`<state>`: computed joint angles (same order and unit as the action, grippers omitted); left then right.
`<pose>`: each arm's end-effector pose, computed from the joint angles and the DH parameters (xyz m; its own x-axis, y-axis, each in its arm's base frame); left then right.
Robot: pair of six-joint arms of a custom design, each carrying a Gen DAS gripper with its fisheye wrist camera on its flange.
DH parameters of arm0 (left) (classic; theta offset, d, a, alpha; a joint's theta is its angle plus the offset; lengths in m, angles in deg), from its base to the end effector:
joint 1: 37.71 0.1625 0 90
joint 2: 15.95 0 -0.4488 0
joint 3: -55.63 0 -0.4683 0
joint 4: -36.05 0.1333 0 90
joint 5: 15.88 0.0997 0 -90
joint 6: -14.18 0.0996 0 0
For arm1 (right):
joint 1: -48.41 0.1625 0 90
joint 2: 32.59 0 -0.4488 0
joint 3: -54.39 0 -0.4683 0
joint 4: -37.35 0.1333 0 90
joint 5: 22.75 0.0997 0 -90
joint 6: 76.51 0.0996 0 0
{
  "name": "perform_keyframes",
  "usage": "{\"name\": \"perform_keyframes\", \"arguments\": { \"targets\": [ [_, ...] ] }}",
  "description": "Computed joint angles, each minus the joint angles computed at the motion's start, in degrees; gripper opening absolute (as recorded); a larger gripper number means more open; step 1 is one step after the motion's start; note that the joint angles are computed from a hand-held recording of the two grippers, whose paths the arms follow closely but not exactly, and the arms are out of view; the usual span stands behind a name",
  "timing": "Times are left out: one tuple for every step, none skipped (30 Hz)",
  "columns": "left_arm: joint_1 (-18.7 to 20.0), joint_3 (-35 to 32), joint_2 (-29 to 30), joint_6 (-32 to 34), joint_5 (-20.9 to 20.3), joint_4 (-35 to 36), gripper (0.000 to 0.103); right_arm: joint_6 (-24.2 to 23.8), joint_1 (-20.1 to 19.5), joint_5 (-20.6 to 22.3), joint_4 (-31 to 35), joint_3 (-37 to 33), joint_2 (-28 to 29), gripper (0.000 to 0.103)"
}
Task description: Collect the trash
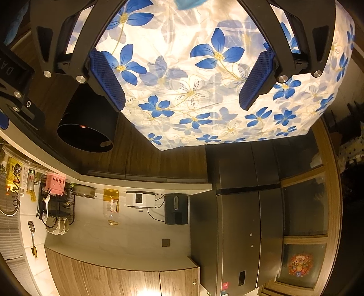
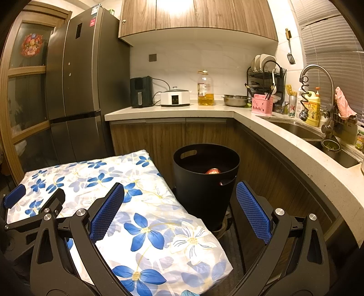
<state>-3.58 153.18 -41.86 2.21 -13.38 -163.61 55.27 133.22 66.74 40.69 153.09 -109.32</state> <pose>-0.3884 -0.5445 -0.0210 -0.6096 -0.4647 -0.6422 0.5374 0.3533 -0.7658 0.0807 -0.5945 0.2914 -0.6928 -0.2626 0.6716 -0.7174 0.3452 -0.6052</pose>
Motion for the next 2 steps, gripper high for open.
{"name": "perform_keyframes", "arguments": {
  "targets": [
    [0.0,-0.35,0.27,1.57,0.06,-1.82,0.096,0.09,0.0,-0.05,0.01,0.02,-0.01,0.097],
    [-0.03,-0.7,0.54,2.96,0.11,-3.41,0.096,0.23,0.1,0.09,-0.06,0.05,0.04,0.097]
  ]
}}
